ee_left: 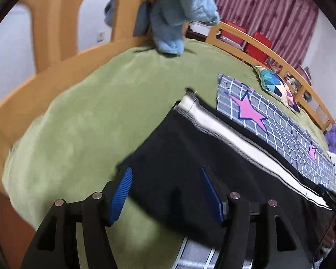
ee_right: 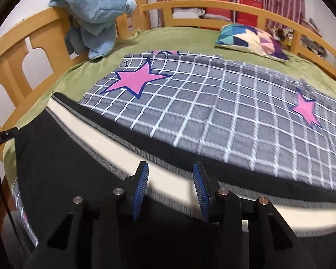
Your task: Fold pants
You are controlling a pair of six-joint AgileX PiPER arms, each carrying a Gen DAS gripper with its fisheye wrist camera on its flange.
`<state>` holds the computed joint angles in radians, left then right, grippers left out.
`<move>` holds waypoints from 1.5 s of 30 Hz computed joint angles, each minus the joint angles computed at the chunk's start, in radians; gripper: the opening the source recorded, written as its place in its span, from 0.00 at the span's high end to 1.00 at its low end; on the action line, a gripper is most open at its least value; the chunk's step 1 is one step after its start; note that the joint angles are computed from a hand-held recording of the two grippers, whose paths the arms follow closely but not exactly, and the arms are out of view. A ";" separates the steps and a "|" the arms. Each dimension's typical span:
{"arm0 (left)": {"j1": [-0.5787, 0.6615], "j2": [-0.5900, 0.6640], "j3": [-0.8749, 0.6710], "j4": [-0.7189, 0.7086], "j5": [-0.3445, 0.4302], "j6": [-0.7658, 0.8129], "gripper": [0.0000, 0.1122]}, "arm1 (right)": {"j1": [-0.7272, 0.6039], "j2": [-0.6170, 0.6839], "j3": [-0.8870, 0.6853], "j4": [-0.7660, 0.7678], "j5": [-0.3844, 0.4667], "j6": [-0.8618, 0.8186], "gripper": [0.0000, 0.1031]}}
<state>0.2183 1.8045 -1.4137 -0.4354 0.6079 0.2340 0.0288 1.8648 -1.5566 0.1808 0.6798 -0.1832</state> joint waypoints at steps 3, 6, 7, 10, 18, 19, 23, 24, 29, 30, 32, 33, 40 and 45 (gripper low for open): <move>0.028 0.006 0.049 -0.073 -0.005 0.034 0.45 | -0.021 -0.127 0.169 -0.007 -0.048 0.012 0.60; 0.049 0.067 0.033 -0.121 0.030 0.049 0.45 | -0.041 -0.235 0.323 -0.029 -0.085 0.017 0.60; 0.053 0.072 0.039 -0.147 0.018 0.069 0.45 | -0.046 -0.255 0.363 -0.035 -0.086 0.022 0.60; 0.060 0.096 0.025 -0.219 -0.010 0.100 0.47 | -0.047 -0.270 0.448 -0.083 -0.098 0.091 0.60; 0.068 0.099 0.022 -0.276 -0.044 -0.025 0.83 | -0.065 -0.341 0.568 0.038 -0.187 0.135 0.55; 0.067 0.088 0.016 -0.263 -0.041 -0.052 0.86 | -0.075 -0.355 0.573 0.052 -0.177 0.133 0.55; -0.034 -0.012 0.045 0.083 -0.145 -0.350 0.88 | -0.101 -0.418 0.602 -0.050 -0.160 0.267 0.54; -0.075 -0.048 0.059 0.183 -0.169 -0.403 0.88 | -0.119 -0.430 0.608 -0.043 -0.156 0.266 0.54; -0.314 -0.159 0.023 0.683 -0.155 -0.770 0.89 | -0.290 -0.494 0.628 0.170 -0.080 0.051 0.54; -0.369 -0.173 0.009 0.752 -0.145 -0.815 0.89 | -0.315 -0.509 0.636 0.187 -0.077 0.033 0.54; -0.452 -0.176 -0.034 0.802 -0.111 -0.833 0.90 | -0.364 -0.535 0.645 0.209 -0.060 -0.013 0.54; -0.515 -0.171 -0.067 0.820 -0.080 -0.825 0.91 | -0.379 -0.546 0.651 0.204 -0.058 -0.022 0.54; -0.831 -0.097 -0.152 0.729 -0.034 -0.736 0.95 | -0.591 -0.627 0.749 0.385 -0.016 -0.278 0.53; -1.011 0.023 -0.196 0.661 0.026 -0.696 0.95 | -0.750 -0.636 0.781 0.528 0.068 -0.470 0.53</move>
